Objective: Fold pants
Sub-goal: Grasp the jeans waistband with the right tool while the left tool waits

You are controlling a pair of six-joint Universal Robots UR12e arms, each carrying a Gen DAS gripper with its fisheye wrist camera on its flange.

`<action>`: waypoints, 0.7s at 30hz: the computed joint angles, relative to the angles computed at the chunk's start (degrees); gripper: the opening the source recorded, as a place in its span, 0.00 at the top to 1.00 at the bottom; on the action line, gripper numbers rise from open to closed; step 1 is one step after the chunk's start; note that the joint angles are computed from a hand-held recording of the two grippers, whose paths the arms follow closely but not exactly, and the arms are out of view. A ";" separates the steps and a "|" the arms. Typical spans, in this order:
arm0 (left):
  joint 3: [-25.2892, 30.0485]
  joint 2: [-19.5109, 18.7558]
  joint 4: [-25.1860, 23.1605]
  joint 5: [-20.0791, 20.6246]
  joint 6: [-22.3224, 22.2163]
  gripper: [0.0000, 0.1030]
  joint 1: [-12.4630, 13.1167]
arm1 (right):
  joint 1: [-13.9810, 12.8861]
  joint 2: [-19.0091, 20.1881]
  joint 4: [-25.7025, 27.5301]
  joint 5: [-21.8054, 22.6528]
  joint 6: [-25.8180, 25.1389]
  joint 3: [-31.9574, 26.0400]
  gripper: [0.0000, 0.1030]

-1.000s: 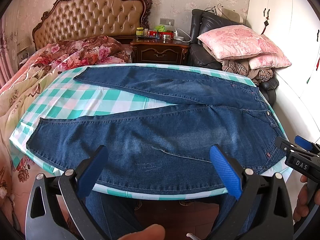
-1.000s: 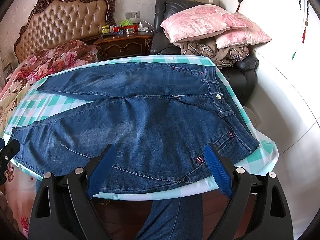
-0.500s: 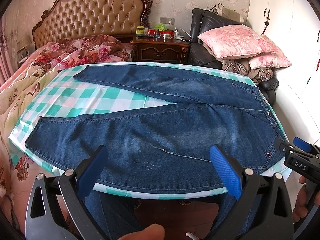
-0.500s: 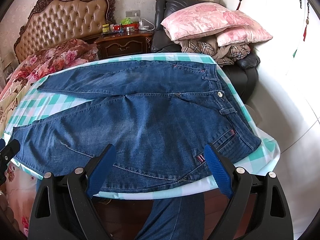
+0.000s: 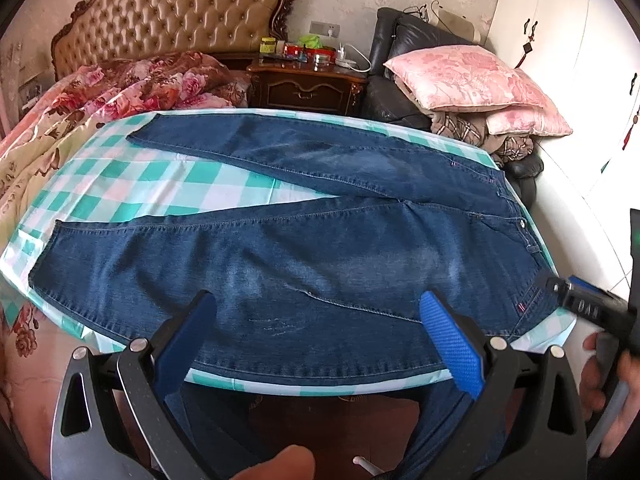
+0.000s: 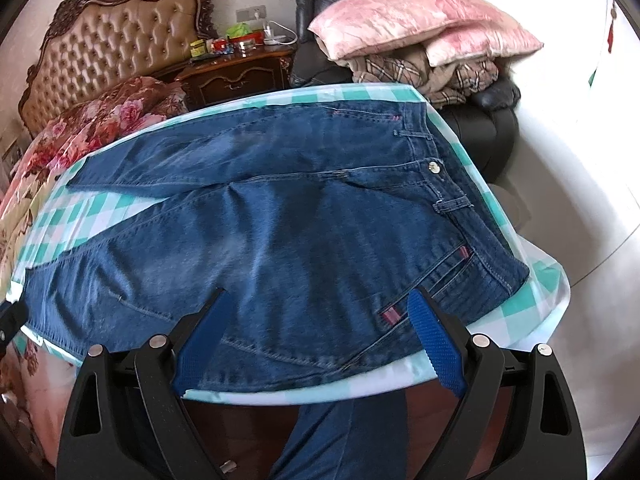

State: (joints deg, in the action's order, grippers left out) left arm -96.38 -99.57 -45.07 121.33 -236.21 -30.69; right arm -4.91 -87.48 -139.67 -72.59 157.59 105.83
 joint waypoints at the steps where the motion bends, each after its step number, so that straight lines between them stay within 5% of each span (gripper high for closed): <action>1: -0.02 0.04 0.08 -0.32 0.10 0.01 0.14 | -0.24 0.71 0.22 0.09 0.37 -0.82 0.17; 11: 0.08 -0.49 0.00 -3.71 0.32 0.01 1.98 | -1.36 12.32 0.14 -2.03 4.06 -14.22 0.16; 21: -1.14 -0.16 1.41 -5.96 -1.19 0.02 4.19 | 0.20 28.96 8.30 -3.86 6.87 -36.29 0.16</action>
State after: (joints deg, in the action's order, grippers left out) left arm -97.51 -99.72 -43.66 115.37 -237.40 -26.50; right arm -4.71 -58.52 -131.37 -76.45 164.45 69.54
